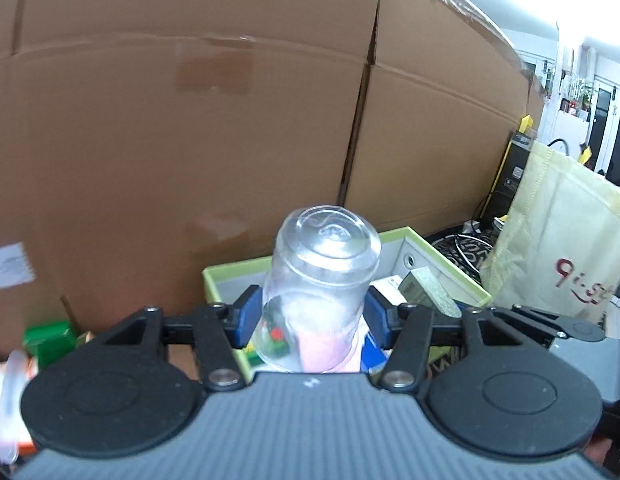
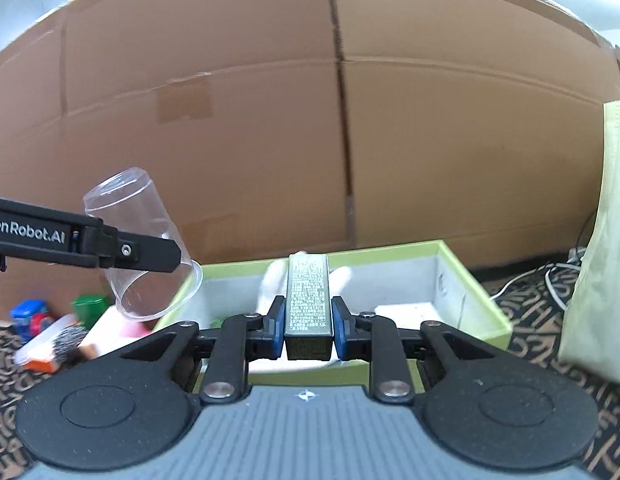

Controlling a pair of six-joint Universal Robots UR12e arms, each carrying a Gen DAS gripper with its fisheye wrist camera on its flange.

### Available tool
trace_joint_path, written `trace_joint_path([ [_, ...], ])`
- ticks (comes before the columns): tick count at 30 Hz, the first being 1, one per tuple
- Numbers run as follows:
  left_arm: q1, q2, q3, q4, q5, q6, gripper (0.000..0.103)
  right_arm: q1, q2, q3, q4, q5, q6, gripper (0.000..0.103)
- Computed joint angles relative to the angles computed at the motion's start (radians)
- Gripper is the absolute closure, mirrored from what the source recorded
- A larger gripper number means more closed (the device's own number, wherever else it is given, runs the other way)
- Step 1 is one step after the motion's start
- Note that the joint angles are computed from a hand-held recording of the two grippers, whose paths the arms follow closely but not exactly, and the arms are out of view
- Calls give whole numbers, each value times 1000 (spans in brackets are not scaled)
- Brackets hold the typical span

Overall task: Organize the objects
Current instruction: 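Carry the cup with the left tool into the shoebox while the right tool drops the green-grey box there, then grasp the white plastic strip with the left tool while the right tool grasps the steel wool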

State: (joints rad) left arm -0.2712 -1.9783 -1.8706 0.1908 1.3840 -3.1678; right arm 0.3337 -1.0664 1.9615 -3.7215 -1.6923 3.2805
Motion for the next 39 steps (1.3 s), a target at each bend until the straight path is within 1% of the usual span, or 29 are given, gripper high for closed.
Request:
trace_joint_path([
  [4, -16, -44, 54, -23, 19, 0, 49, -11, 23, -32, 11, -10, -28, 77],
  [7, -23, -74, 80, -30, 43, -4, 47, -19, 44, -50, 14, -11, -21, 77],
  [8, -25, -87, 87, -25, 53, -2, 45, -20, 55, -58, 9, -17, -16, 77],
  [9, -25, -99, 92, -12, 55, 3, 39, -19, 67, -66, 5, -28, -15, 73],
  [10, -22, -109, 94, -4, 46, 12, 31, -20, 75, -73, 18, -40, -23, 59],
  [11, -22, -115, 94, -1, 58, 10, 14, -19, 79, -79, 40, -59, -32, 41],
  [12, -23, -118, 86, 18, 84, -5, 6, -16, 82, -80, 46, -85, -37, 36],
  [13, -22, -120, 74, 52, 95, -20, 4, -15, 86, -76, 26, -106, -45, 33],
  [14, -17, -117, 63, 74, 89, -25, 0, -14, 91, -70, -8, -123, -54, 29],
  [17, -11, -104, 32, 112, 95, -25, 0, -9, 91, -53, -51, -169, -36, 19],
  [21, -10, -85, 7, 130, 114, -25, 0, -4, 70, -21, -73, -169, 1, 15],
  [24, -6, -60, -20, 126, 104, -51, 0, 11, 53, 1, -97, -177, -3, 14],
  [26, -3, -40, -40, 119, 101, -69, 0, 18, 52, 4, -121, -177, -5, 10],
  [29, 3, -6, -88, 141, 94, -82, 0, 40, 40, 20, -163, -186, -9, 7],
  [34, 15, 50, -178, 187, 118, -88, 0, 70, 19, 57, -210, -158, -22, 5],
  [36, 26, 75, -221, 202, 134, -93, 0, 84, 18, 62, -208, -146, -19, 4],
  [39, 47, 102, -278, 224, 161, -122, 0, 107, 14, 74, -202, -130, -15, 4],
])
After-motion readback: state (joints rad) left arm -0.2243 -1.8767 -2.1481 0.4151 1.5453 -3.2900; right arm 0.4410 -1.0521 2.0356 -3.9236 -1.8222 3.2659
